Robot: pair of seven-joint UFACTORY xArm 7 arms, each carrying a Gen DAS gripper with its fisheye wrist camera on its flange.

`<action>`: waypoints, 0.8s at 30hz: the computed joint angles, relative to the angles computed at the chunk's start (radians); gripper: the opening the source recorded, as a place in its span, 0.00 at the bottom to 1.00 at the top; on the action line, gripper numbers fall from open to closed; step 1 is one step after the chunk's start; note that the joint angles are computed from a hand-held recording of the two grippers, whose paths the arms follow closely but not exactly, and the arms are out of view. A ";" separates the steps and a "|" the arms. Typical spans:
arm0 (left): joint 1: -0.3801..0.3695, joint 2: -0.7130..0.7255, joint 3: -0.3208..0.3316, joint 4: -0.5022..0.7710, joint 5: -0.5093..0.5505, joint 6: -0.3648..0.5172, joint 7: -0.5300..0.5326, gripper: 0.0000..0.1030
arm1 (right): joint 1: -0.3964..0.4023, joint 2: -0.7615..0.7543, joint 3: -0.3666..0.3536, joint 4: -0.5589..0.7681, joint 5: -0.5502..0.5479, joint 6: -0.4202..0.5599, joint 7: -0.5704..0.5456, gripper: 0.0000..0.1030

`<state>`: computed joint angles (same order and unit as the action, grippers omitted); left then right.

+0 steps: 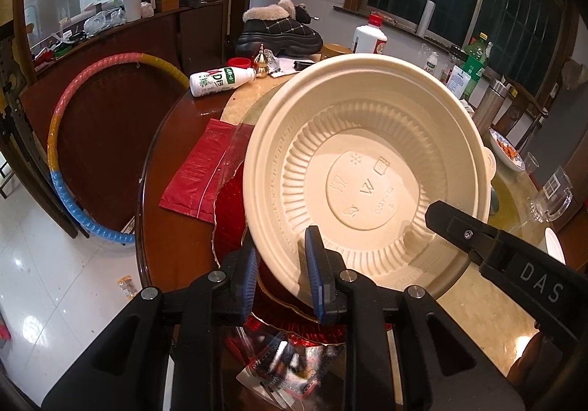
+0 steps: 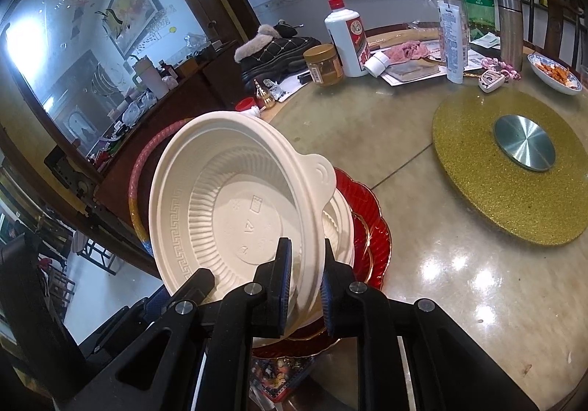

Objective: Organize plates and bowls
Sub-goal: 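Lower the beige bowl onto the stacked bowls and open both grippers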

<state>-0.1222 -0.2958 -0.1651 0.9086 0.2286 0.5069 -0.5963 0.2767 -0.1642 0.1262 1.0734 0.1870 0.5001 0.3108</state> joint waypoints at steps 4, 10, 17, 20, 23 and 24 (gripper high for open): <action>0.001 0.001 0.001 0.000 0.004 -0.004 -0.001 0.21 | -0.004 -0.001 0.007 0.002 -0.028 0.001 0.018 0.16; 0.001 0.002 0.001 0.001 0.005 -0.002 -0.001 0.21 | -0.007 0.002 0.011 0.005 -0.058 -0.005 0.040 0.16; -0.002 0.006 0.012 0.004 -0.020 -0.009 0.010 0.24 | -0.008 0.001 0.006 0.005 -0.054 -0.019 0.042 0.38; -0.003 0.005 0.021 0.000 -0.040 -0.020 0.013 0.24 | -0.014 -0.001 0.007 0.004 -0.068 -0.027 0.057 0.38; 0.004 -0.002 0.022 -0.007 -0.052 -0.033 -0.002 0.34 | -0.012 -0.002 0.001 0.002 -0.053 -0.034 0.050 0.38; 0.008 -0.007 0.021 -0.011 -0.052 -0.042 -0.010 0.45 | -0.013 -0.003 -0.001 0.001 -0.049 -0.038 0.047 0.38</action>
<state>-0.1145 -0.3027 -0.1442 0.8971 0.1764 0.4646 -0.6064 0.2641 -0.1672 0.1250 1.0745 0.1378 0.4624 0.3582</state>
